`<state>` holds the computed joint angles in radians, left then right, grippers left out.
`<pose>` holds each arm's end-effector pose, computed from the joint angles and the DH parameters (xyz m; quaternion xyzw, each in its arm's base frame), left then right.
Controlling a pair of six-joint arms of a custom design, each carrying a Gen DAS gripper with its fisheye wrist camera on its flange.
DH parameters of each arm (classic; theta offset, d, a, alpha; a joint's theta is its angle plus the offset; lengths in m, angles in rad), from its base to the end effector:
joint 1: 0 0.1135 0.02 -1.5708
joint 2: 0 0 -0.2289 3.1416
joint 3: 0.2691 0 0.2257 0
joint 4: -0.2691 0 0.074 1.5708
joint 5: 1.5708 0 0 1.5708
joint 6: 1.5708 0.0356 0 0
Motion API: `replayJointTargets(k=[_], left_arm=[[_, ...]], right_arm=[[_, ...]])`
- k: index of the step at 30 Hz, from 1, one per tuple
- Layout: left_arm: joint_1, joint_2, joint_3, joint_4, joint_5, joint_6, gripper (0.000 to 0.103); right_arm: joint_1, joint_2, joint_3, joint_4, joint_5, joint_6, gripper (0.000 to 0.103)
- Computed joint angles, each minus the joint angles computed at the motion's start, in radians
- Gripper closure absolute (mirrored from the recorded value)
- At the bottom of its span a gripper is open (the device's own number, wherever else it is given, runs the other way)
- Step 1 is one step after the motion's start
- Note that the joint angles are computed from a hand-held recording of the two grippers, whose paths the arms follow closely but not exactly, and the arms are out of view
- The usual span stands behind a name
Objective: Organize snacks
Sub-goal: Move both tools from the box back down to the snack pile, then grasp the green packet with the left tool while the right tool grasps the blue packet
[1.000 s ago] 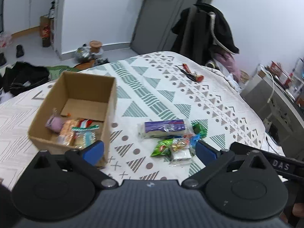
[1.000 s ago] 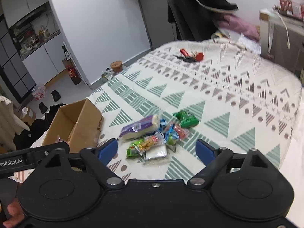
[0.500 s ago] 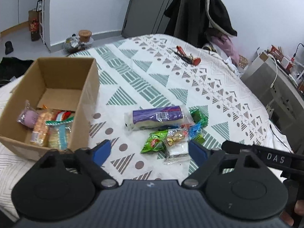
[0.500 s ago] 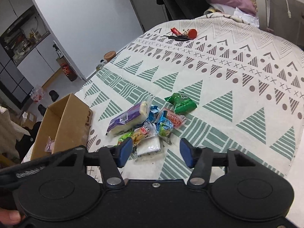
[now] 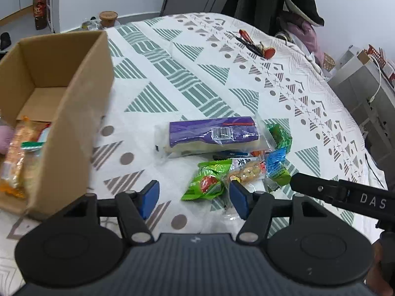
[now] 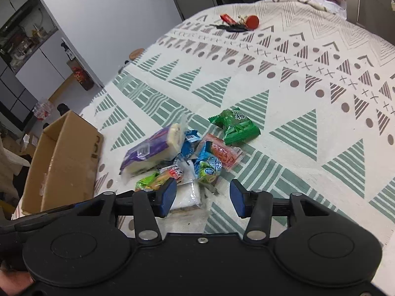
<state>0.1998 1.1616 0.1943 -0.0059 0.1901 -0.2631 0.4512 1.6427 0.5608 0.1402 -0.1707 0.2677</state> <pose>0.1612 0.0258 0.0883 -0.1910 0.9324 -0.0999 0.2900 0.2276 0.1170 0.0897 -0.1131 0.9411 0.1843 0.2600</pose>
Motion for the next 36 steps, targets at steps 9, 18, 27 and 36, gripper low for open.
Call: replayJointTargets(k=[9,18,27,36], left_arm=[[0.018,0.316,0.057,0.221,0.031,-0.01,0.041],[0.003,0.416,0.077,0.31,0.018,-0.032,0.041],[0.006,0.36,0.028,0.308,0.065,-0.059,0.077],[0.03,-0.036,-0.05,0.041,0.055,-0.055,0.078]], right_arm=[[0.012,0.156,0.11,0.013,0.021,0.009,0.055],[-0.004,0.231,0.147,0.045,0.03,0.025,0.06],[-0.005,0.198,0.116,0.04,0.034,0.017,0.079],[0.028,0.03,0.025,0.03,0.06,0.032,0.079]])
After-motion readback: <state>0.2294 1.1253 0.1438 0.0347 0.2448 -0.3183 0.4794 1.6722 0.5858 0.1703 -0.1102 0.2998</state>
